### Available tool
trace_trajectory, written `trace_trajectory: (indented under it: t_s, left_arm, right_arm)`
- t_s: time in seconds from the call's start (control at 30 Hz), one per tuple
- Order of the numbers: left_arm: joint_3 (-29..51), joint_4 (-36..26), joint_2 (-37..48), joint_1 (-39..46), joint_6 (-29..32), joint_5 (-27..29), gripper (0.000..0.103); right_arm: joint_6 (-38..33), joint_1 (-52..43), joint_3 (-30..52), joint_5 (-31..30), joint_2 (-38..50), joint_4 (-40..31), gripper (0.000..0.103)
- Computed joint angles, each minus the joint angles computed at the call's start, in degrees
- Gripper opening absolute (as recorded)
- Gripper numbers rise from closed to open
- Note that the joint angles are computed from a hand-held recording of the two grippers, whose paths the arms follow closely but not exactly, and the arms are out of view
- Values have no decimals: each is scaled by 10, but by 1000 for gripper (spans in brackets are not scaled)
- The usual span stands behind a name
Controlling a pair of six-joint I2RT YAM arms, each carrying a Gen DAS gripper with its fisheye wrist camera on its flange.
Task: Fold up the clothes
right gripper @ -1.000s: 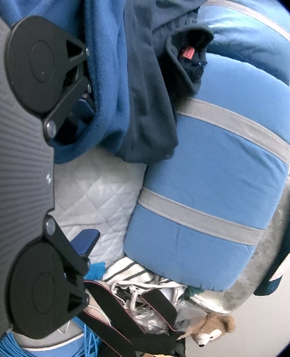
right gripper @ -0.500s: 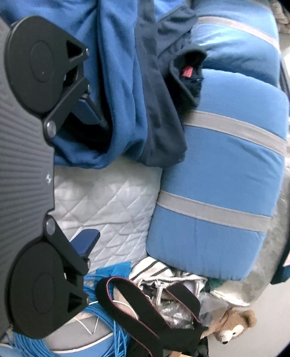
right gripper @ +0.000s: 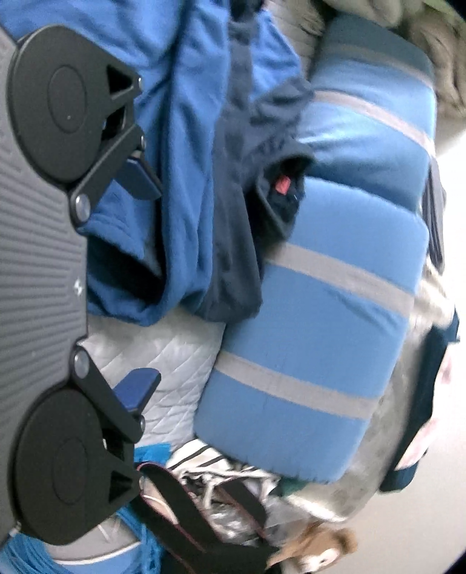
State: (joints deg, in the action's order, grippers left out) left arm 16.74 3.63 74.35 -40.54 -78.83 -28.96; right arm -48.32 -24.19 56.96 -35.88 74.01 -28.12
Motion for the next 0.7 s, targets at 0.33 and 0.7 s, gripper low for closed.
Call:
trace_trajectory:
  t_s: [0.33,0.7]
  left_arm:
    - [-3,31,-15,65,65,-2,2]
    - [35,-77,-23,46,29,-12,15]
  right_arm:
    - [-41,9,-28,31,12,19,103]
    - [35,-33,35,45,103,-2,103]
